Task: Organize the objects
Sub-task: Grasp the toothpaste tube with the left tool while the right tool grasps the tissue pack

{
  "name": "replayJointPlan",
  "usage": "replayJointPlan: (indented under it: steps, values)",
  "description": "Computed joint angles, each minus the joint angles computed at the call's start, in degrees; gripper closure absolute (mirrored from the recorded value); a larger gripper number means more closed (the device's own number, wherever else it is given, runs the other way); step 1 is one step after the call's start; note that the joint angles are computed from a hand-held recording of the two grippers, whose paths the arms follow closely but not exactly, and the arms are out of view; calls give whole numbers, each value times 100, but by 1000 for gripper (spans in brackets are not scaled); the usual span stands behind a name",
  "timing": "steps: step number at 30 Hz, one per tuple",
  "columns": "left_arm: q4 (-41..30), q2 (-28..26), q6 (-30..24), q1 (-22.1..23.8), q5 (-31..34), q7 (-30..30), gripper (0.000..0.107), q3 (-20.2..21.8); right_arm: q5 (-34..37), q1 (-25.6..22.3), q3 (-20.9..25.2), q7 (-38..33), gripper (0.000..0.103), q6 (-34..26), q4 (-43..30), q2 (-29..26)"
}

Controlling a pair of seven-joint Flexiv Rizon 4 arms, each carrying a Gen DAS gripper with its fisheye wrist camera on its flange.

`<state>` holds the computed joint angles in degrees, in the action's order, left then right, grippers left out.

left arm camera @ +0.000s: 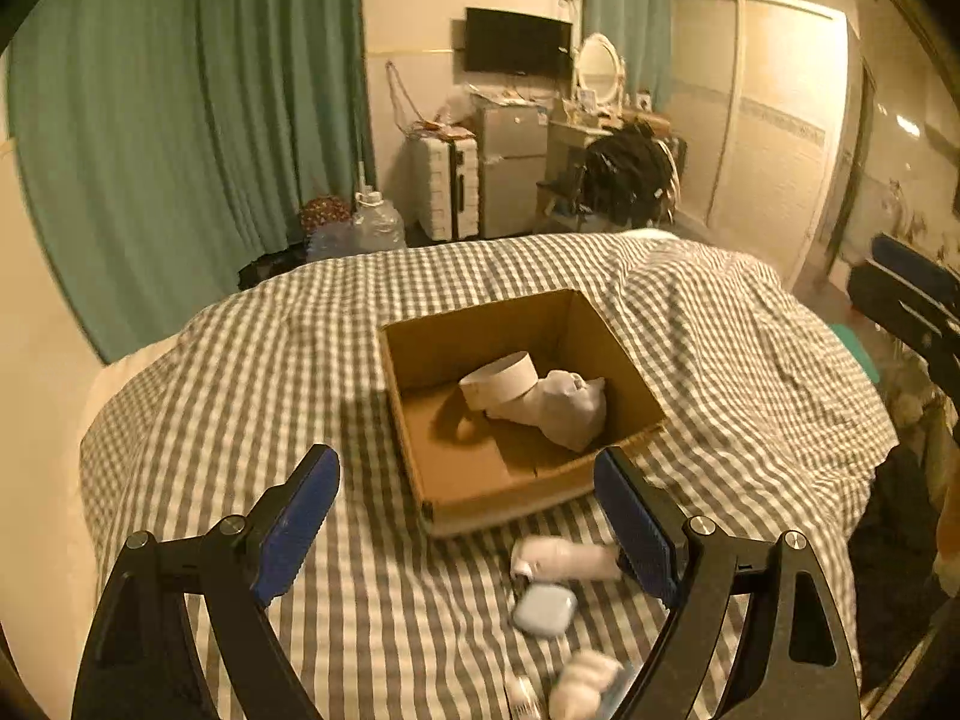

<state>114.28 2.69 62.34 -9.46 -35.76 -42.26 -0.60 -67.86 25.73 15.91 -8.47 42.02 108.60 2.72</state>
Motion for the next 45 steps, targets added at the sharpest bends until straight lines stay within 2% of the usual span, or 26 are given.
replayJointPlan:
  steps: [4, 9, 13, 15, 16, 19, 21, 24, 26, 29, 32, 34, 36, 37, 38, 39, 45]
  values:
    - [534, 517, 82, -72, -175, 31, 17, 163, 1, 167, 279, 1, 20, -386, 184, 289]
    - [1362, 1058, 635, -152, 90, -300, 17, 345, 232, 426, 584, -268, 14, -749, 380, 409]
    - [2015, 1257, 1153, -349, 19, -378, 17, 495, 549, 621, 657, -478, 13, -516, 640, 340]
    - [2406, 1259, 1722, -652, -337, -243, 17, 593, 627, 671, 656, -428, 13, -319, 837, 307]
    - [2524, 1263, 1816, -751, -426, -188, 17, 637, 662, 697, 646, -405, 13, -234, 900, 270]
    - [2763, 1262, 1746, -659, -113, -264, 17, 601, 861, 774, 581, -482, 13, 99, 1065, 72]
    - [2881, 1204, 1810, -599, 133, -348, 17, 548, 1002, 837, 553, -570, 13, 122, 1148, -49]
    - [2967, 1124, 1663, -716, 126, -205, 17, 606, 1128, 880, 503, -565, 13, 198, 1319, -61]
    - [2984, 1100, 1525, -538, 456, -388, 17, 504, 1200, 873, 464, -524, 13, 279, 1378, -48]
    - [3071, 1016, 1685, -309, 1091, -627, 17, 345, 1256, 825, 426, -381, 13, 443, 1488, -12]
    - [3054, 914, 1756, -411, 1191, -536, 17, 365, 1298, 808, 434, -310, 13, 463, 1542, 23]
    - [3003, 840, 1782, -327, 1422, -691, 18, 289, 1312, 797, 434, -285, 13, 514, 1561, 24]
    - [2961, 763, 1774, -527, 1144, -439, 35, 386, 1330, 785, 421, -281, 13, 617, 1563, -6]
    - [2918, 749, 1641, -528, 1124, -393, 62, 384, 1330, 778, 410, -273, 13, 684, 1565, -25]
    - [2883, 733, 1477, -517, 1097, -362, 78, 383, 1336, 780, 408, -268, 13, 710, 1560, -42]
    - [2838, 697, 1292, -473, 1109, -381, 78, 364, 1349, 785, 404, -281, 13, 726, 1543, -70]
    - [2863, 919, 1032, -566, 415, -36, 78, 481, 1412, 813, 384, -342, 13, 805, 1515, -129]
